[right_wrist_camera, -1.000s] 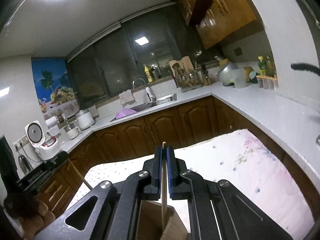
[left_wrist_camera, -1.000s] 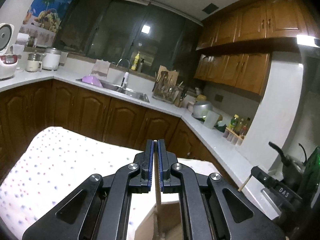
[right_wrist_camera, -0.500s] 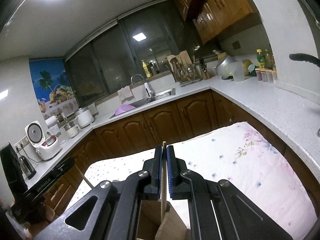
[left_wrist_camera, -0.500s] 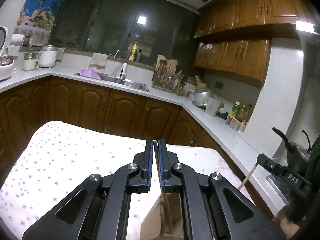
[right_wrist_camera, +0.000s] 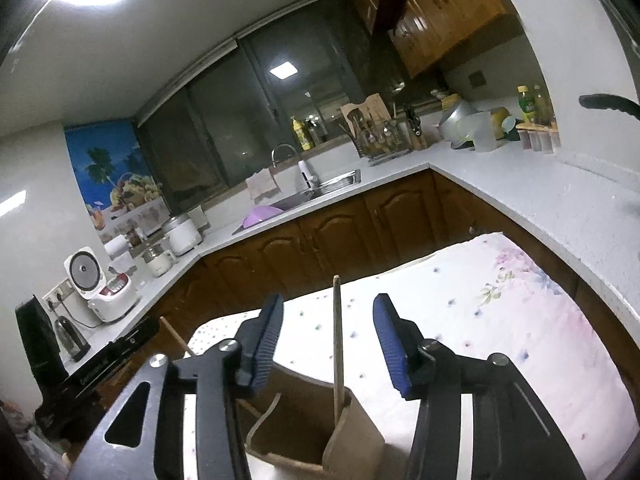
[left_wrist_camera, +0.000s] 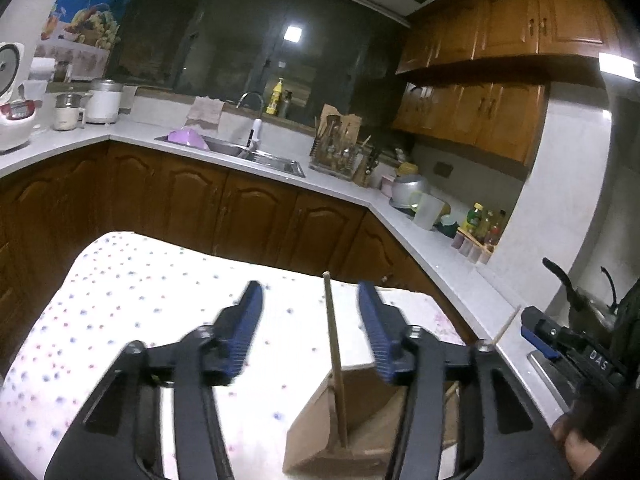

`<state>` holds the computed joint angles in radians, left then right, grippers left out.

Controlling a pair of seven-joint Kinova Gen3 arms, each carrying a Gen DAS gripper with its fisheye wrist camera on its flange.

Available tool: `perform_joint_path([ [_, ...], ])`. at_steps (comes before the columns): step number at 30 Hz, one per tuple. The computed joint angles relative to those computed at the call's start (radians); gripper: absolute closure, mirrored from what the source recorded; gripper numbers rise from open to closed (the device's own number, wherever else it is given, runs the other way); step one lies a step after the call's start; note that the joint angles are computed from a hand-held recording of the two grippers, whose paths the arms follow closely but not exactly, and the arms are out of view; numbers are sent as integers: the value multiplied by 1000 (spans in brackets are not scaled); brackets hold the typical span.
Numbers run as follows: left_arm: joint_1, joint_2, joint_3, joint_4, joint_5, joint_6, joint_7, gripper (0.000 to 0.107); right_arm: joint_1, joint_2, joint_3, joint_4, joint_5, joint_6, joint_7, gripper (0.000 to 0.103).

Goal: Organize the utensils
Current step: 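Open the right tool to drop the chopstick into the caddy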

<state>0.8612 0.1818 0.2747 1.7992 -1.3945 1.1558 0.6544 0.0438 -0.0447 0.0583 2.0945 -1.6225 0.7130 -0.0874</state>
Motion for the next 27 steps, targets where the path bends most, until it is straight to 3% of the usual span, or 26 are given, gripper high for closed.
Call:
perform_joint_path([
  [1, 6, -5, 3, 3, 6, 9, 1, 43, 7, 0, 10, -3, 17, 28, -14, 31],
  [3, 21, -13, 15, 6, 29, 39, -2, 30, 24, -4, 26, 12, 16, 78, -5, 16],
  [7, 44, -32, 40, 19, 87, 79, -8, 20, 57, -39, 53, 54, 43, 138, 3, 15],
  [16, 134, -24, 98, 26, 214, 194, -25, 17, 122, -133, 131, 130, 186, 241, -50, 13],
  [21, 209, 2, 115, 19, 275, 253, -17, 15, 141, -205, 161, 180, 274, 228, -64, 10],
  [27, 276, 23, 117, 18, 337, 265, 2, 14, 131, -260, 221, 233, 377, 229, -79, 10],
])
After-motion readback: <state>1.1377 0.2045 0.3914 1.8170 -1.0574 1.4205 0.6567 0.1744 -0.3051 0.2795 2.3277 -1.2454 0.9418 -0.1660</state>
